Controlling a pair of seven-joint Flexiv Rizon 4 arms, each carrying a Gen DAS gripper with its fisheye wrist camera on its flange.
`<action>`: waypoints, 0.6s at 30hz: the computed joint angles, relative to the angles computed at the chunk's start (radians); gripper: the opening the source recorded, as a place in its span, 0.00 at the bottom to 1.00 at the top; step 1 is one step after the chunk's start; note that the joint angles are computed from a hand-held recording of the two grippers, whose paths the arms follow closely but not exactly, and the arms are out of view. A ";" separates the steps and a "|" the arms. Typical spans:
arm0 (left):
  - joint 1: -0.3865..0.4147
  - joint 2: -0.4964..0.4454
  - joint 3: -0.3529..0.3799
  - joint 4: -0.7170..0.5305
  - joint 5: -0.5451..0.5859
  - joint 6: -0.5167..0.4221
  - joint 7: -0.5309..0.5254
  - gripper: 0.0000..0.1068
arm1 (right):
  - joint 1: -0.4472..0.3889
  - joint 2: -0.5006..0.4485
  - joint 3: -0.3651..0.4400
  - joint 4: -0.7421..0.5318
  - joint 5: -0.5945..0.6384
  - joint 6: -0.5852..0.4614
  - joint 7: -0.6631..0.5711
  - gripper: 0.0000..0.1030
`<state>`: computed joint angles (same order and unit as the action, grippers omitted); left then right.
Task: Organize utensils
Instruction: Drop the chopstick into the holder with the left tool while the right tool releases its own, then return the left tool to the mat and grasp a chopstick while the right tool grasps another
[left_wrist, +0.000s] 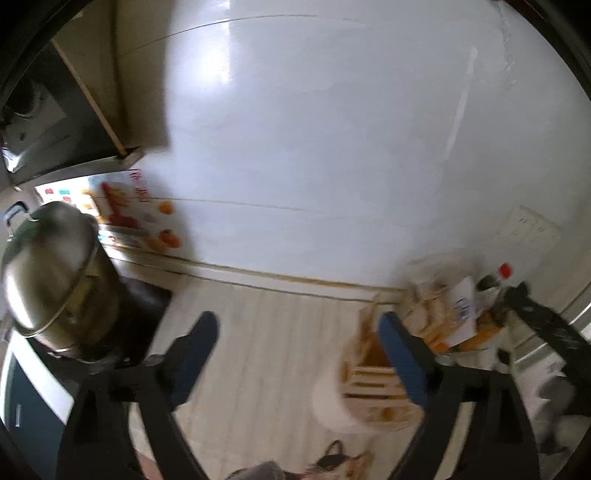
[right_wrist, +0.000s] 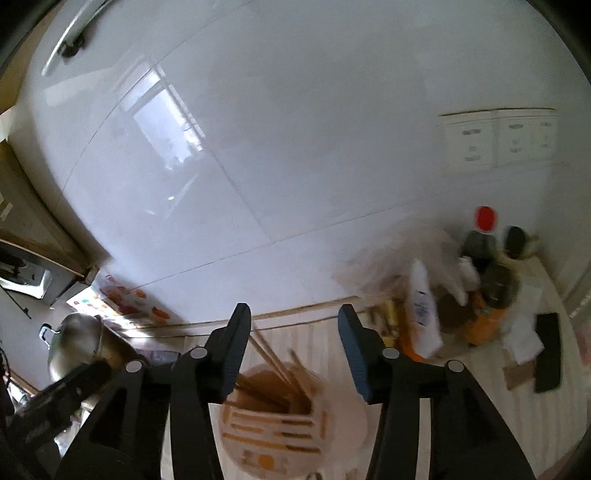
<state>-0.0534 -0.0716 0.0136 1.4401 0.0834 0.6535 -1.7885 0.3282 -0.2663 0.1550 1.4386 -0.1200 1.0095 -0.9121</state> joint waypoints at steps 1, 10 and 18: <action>-0.001 0.011 0.005 0.021 0.008 0.011 -0.002 0.96 | -0.002 0.028 -0.005 0.038 -0.008 0.007 0.020 0.53; 0.002 0.091 0.008 0.215 0.047 0.004 0.017 0.96 | -0.016 0.179 0.011 0.296 -0.079 0.009 0.138 0.70; -0.019 0.090 -0.017 0.386 0.153 -0.055 0.013 0.96 | -0.009 0.219 0.044 0.458 -0.089 -0.072 0.180 0.77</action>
<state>-0.0723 0.0184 -0.0030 1.8263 0.2360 0.5982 -1.7752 0.3194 -0.0469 0.1987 1.8965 -0.2088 0.9376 -0.7321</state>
